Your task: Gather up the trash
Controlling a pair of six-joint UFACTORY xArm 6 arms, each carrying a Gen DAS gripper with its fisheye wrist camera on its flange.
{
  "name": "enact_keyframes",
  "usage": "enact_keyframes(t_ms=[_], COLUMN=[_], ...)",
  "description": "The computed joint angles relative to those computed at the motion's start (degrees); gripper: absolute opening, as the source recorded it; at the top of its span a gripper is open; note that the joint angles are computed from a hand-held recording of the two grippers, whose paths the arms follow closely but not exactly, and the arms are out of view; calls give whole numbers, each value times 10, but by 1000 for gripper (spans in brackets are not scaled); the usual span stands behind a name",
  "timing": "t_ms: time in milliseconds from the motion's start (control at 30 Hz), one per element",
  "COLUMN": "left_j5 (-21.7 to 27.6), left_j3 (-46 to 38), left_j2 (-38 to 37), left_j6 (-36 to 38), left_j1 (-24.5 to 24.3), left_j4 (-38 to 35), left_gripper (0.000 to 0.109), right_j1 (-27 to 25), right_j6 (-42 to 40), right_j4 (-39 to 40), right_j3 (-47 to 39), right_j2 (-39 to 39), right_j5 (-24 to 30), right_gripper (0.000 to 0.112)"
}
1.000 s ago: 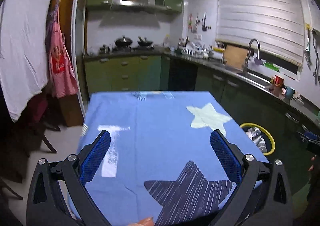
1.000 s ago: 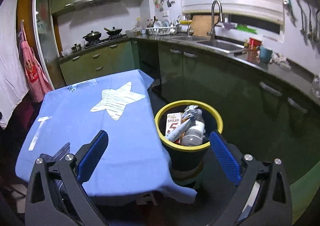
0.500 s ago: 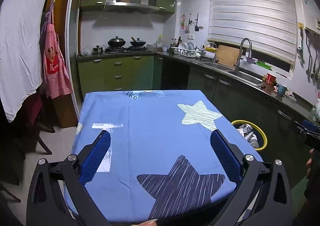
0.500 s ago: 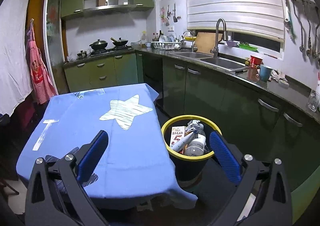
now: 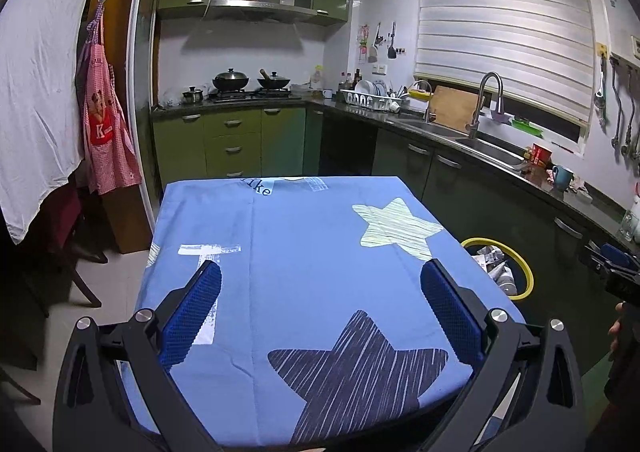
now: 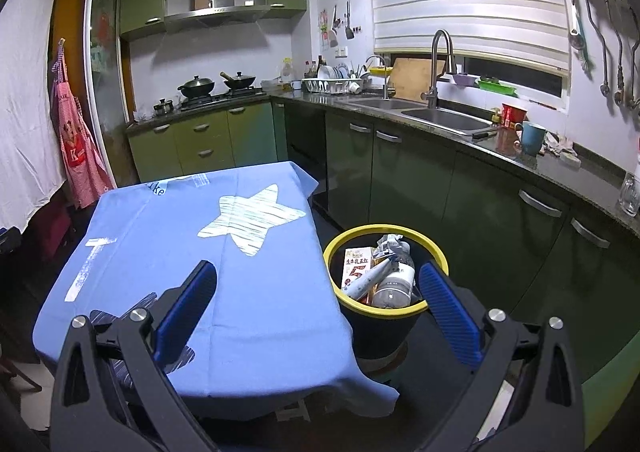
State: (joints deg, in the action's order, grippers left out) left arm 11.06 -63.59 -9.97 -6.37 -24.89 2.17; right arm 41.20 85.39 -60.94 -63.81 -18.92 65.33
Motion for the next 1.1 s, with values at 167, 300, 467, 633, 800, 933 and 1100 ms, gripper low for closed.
enact_keyframes(t_ms=[167, 300, 467, 633, 800, 933, 1100], left_j5=[0, -3, -1, -4, -5, -2, -2], left_j3=[0, 2, 2, 3, 6, 6, 6], left_j2=[0, -2, -3, -5, -8, -8, -8], left_j6=[-16, -30, -20, -20, -26, -27, -23], left_j1=[1, 0, -3, -5, -6, -7, -6], left_j4=[22, 42, 31, 31, 38, 41, 36], left_gripper=[98, 98, 98, 98, 98, 98, 98], right_j1=[1, 1, 2, 3, 2, 0, -1], right_j6=[3, 6, 10, 13, 16, 14, 15], right_j4=[-1, -4, -6, -7, -7, -4, -2], right_j3=[2, 2, 4, 6, 7, 7, 5], right_j2=[0, 2, 1, -2, -4, -3, 0], right_j5=[0, -2, 1, 2, 1, 0, -3], right_gripper=[97, 97, 97, 97, 97, 97, 97])
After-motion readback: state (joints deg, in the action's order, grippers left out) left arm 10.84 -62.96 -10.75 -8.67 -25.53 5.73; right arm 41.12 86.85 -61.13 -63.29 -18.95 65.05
